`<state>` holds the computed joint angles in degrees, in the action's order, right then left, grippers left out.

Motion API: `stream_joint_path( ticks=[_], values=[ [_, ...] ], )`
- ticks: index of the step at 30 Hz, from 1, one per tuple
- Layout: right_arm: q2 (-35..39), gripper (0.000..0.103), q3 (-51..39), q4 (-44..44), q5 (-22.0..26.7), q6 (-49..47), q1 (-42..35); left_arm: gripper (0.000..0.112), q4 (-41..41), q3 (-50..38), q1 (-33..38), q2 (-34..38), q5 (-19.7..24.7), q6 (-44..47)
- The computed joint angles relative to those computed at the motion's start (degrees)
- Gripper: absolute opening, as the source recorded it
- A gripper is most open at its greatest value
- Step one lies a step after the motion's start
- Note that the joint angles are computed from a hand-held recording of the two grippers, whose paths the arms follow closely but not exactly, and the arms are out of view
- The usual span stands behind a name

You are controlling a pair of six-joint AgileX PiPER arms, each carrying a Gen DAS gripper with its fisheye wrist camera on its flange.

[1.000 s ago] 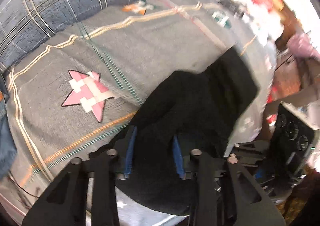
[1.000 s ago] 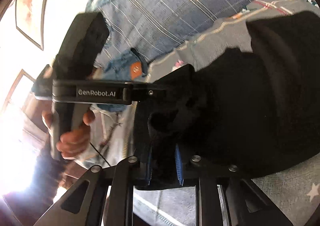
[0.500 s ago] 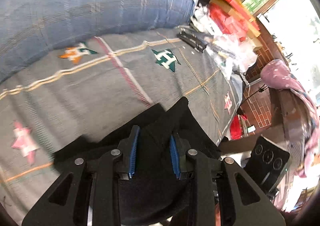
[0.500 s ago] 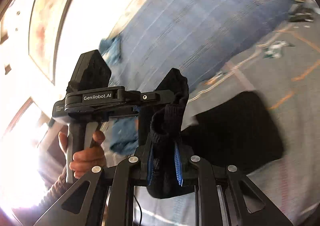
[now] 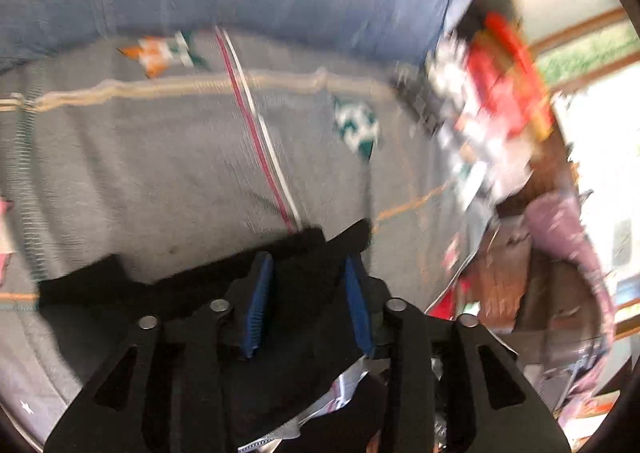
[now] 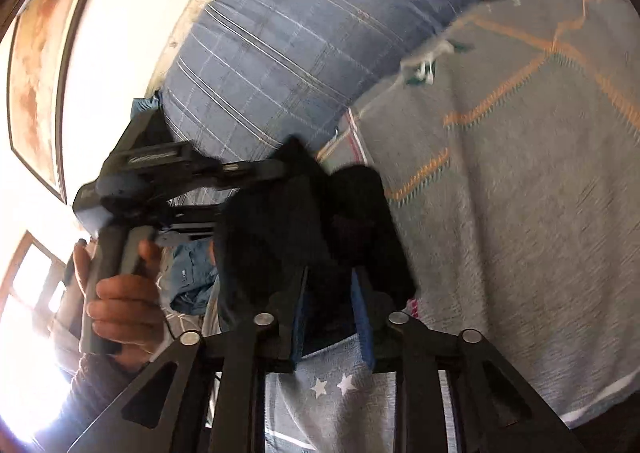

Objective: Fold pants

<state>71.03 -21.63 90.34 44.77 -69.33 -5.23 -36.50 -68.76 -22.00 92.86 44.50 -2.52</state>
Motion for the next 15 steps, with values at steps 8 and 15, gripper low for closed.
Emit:
stream_joint_path(
  ticks=[8,15],
  values=[
    [-1.5,0.048,-5.5,-6.8,3.3,7.9,-6.3,0.058,-7.1,11.2,10.6,-9.7,-1.9,7.5],
    [7.3,0.056,-15.1,-9.3,-4.7,9.8,7.0,0.058,-21.4,30.2,18.9,-17.7,-5.2,20.7]
  ],
)
